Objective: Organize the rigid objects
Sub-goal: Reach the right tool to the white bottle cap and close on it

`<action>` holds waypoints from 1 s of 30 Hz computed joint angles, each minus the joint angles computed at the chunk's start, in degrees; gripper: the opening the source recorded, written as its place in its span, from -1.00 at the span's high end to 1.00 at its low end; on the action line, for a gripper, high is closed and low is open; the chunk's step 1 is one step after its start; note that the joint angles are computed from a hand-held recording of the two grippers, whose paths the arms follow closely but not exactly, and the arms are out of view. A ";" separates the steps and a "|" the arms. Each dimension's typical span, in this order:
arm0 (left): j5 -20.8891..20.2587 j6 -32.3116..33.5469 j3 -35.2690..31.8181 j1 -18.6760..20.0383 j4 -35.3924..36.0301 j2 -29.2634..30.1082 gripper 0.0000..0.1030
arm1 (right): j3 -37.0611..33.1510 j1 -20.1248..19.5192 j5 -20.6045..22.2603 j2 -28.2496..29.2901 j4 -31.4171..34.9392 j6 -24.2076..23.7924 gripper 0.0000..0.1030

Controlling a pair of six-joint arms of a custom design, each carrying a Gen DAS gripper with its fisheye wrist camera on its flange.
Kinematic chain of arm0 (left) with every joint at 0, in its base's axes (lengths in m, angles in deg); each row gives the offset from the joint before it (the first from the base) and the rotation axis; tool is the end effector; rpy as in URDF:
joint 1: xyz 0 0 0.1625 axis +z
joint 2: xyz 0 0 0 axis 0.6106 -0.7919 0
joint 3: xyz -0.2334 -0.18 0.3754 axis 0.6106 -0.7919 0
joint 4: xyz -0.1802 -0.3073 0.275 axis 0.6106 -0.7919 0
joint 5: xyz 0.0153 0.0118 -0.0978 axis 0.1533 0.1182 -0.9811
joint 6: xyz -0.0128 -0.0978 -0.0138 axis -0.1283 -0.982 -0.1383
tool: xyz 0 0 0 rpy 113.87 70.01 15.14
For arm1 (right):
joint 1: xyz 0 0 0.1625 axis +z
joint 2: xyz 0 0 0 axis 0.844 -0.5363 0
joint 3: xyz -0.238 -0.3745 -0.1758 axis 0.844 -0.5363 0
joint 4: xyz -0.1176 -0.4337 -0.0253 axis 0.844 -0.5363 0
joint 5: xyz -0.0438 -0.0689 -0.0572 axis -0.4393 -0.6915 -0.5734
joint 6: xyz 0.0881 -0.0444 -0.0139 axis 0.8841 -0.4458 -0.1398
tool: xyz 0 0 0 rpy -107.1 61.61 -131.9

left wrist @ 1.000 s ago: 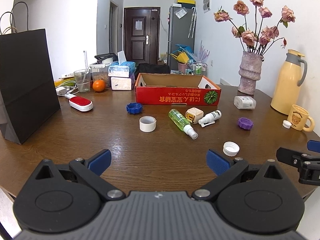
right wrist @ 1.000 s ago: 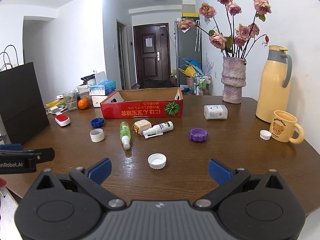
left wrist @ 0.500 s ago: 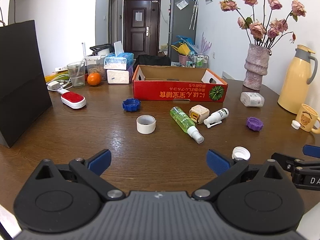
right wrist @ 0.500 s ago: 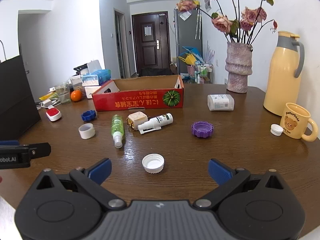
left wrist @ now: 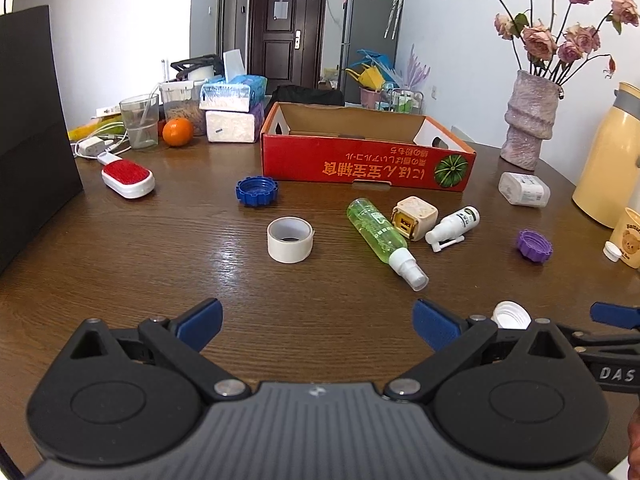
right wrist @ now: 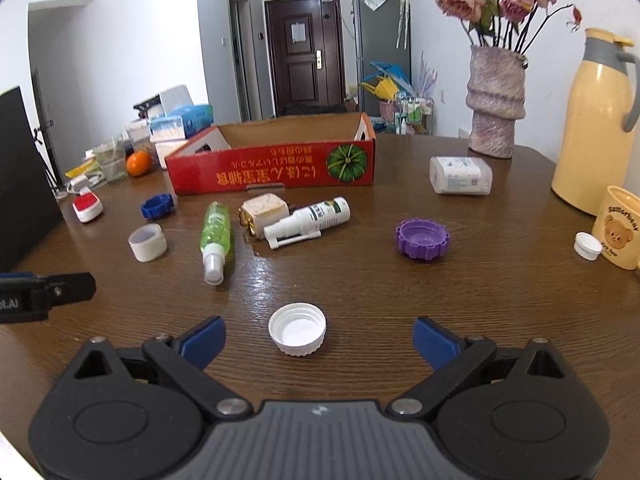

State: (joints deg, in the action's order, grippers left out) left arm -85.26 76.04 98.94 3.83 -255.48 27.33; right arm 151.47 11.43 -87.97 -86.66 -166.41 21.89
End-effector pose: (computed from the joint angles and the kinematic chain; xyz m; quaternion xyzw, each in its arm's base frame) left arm -0.2943 -0.5404 -0.0775 0.2416 0.8504 -0.3779 0.2751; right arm -0.0643 -0.5016 0.2484 0.1067 -0.8278 0.4408 0.3302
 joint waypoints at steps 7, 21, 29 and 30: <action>-0.59 0.19 -2.61 1.49 2.41 0.85 -1.00 | -3.57 0.38 -2.36 2.19 3.64 -1.01 -0.78; -0.76 0.52 -6.60 3.31 6.31 1.69 -1.00 | -7.82 1.26 -3.65 3.74 10.41 -3.36 0.23; 0.04 0.43 -9.81 4.13 9.48 2.26 -1.00 | -9.36 1.38 -3.35 3.53 12.00 -2.18 0.23; 0.07 0.50 -10.12 4.28 9.77 2.29 -1.00 | -9.55 1.41 -3.30 3.53 12.01 -2.03 0.23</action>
State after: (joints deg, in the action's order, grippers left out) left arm -85.19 76.54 88.81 8.11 -245.71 29.62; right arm 141.92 12.84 -91.27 -83.13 -154.39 19.86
